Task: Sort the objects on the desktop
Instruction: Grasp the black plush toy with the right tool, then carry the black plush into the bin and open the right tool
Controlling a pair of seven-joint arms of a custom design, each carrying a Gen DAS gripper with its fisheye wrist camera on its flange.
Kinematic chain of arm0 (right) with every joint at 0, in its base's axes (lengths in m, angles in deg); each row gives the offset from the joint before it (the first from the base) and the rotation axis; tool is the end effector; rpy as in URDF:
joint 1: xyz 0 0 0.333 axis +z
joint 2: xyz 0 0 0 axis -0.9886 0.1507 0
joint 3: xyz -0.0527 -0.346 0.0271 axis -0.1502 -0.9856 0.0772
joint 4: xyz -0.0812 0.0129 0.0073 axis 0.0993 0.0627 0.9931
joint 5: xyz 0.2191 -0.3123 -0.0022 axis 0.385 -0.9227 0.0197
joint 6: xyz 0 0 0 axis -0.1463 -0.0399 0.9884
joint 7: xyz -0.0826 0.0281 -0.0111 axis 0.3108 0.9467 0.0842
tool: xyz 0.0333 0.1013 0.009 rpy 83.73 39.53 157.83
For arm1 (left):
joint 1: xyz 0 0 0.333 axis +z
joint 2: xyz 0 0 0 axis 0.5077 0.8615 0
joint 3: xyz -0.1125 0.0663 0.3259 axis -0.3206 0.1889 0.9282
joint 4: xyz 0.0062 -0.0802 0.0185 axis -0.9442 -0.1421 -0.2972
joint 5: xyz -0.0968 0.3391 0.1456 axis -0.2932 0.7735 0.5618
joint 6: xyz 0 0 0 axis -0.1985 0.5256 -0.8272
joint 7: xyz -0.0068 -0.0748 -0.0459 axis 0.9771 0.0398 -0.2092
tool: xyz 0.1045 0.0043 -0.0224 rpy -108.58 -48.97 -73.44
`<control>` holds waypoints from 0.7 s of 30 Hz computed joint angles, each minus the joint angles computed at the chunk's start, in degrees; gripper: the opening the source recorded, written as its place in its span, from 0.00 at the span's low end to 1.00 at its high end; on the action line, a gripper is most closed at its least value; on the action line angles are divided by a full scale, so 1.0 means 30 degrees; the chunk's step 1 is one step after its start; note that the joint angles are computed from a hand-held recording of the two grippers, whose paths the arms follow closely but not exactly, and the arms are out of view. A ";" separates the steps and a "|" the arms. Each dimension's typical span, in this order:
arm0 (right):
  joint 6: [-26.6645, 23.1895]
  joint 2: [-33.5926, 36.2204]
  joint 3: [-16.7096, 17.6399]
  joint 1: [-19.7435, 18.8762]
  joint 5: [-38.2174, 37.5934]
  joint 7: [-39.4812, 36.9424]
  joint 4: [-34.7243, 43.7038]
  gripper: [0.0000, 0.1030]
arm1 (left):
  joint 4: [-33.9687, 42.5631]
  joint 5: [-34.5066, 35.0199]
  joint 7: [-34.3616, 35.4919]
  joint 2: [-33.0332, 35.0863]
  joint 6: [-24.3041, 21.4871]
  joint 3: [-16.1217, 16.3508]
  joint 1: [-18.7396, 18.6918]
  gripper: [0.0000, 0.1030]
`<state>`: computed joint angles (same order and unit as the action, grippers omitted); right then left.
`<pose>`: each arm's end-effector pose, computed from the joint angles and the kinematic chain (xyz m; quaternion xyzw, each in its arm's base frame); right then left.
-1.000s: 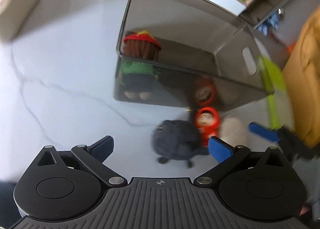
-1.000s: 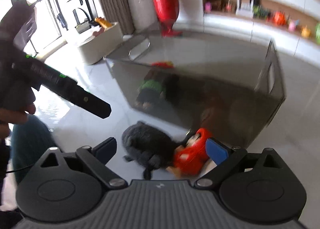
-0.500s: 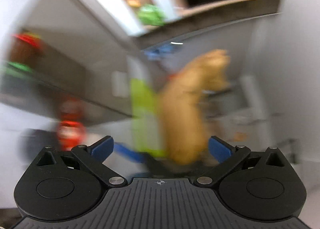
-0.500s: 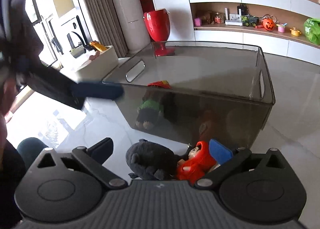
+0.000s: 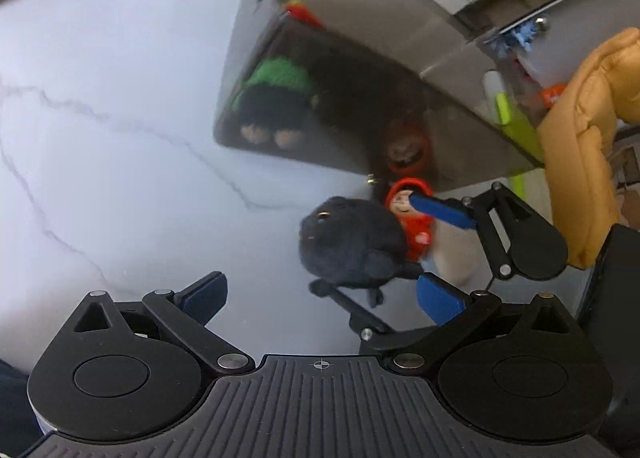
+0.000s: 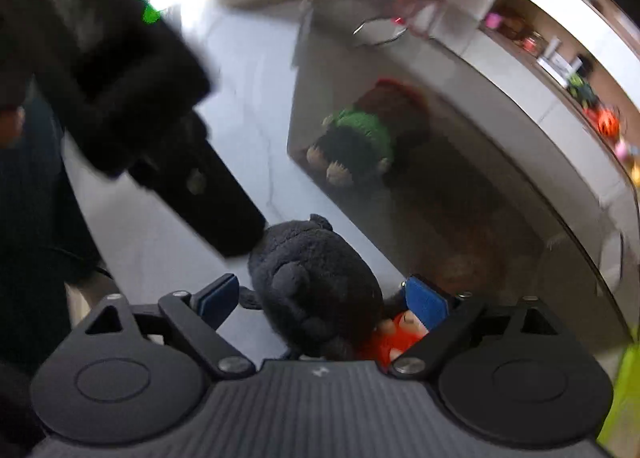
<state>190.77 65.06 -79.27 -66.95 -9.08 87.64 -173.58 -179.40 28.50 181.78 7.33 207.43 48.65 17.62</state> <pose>0.4156 0.1527 0.5115 -0.9129 0.3290 -0.1783 0.1633 0.4371 -0.1391 0.4701 0.6884 -0.6702 0.2560 0.1068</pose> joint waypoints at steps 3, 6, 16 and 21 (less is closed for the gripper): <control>-0.0090 0.1034 0.0292 -0.0191 -0.0849 0.0144 0.0385 0.86 | -0.0080 0.1290 -0.0810 0.0192 0.0668 -0.0382 0.0219 1.00; -0.0434 0.1601 0.0217 -0.0084 -0.0760 0.0473 0.0694 0.76 | -0.0427 0.2192 -0.1447 -0.0638 0.1139 -0.0297 0.0304 1.00; -0.2483 0.1588 -0.0017 -0.0450 -0.0515 0.4173 0.2081 0.68 | -0.1825 0.1293 -0.1761 -0.2195 0.2796 0.0401 -0.0338 1.00; -0.5574 -0.0169 -0.1470 -0.0160 0.2957 0.3705 0.3720 0.68 | -0.2148 0.2554 -0.3325 -0.2651 0.3699 0.0597 -0.0656 1.00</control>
